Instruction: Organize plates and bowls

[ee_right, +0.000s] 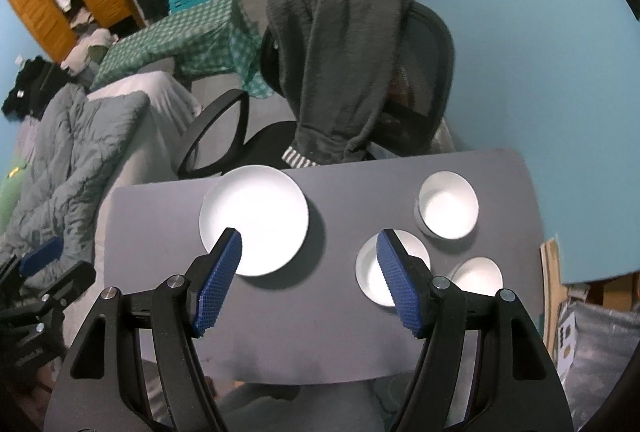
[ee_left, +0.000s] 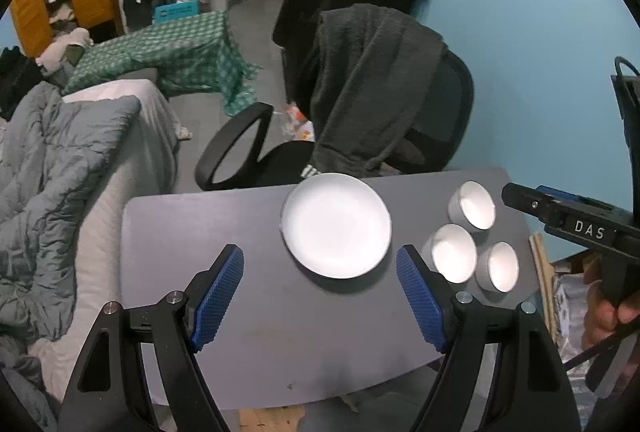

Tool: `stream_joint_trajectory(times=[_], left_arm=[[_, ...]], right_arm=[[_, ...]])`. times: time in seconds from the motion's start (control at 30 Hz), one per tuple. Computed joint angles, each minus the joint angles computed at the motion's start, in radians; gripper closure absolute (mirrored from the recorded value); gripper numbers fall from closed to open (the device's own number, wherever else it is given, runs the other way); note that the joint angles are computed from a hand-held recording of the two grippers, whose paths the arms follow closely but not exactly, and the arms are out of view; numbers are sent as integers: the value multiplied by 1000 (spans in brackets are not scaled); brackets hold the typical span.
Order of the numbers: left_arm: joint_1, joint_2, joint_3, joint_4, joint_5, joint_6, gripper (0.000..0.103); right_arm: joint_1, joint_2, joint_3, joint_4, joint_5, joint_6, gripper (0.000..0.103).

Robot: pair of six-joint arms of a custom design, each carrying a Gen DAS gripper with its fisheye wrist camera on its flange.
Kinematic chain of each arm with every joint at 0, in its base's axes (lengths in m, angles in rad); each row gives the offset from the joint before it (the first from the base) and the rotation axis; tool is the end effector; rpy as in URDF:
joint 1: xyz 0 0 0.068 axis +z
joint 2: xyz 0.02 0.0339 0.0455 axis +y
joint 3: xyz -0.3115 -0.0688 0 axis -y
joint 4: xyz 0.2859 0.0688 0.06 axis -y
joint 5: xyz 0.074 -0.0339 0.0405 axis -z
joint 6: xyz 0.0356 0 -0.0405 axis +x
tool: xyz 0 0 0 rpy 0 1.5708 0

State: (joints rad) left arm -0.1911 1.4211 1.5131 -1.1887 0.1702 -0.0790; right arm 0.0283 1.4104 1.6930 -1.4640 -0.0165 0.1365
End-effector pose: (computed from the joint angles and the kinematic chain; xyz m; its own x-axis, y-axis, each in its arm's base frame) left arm 0.2959 -0.0634 0.4105 -0.8916 0.0933 -0.4432 0.1934 0.9633 -0.1863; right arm 0.2696 0.0082 0.4570 -0.9209 0.1100 -0.3740 0.0916 0.9936 0.0668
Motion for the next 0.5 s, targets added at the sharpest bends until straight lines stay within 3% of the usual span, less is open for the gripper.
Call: stream_joint_trajectory(times=[0.5], left_arm=[[-132,19,85,22,-2,-7,23]], right_arm=[[-146,-71,7,-38,-5,-30,34]])
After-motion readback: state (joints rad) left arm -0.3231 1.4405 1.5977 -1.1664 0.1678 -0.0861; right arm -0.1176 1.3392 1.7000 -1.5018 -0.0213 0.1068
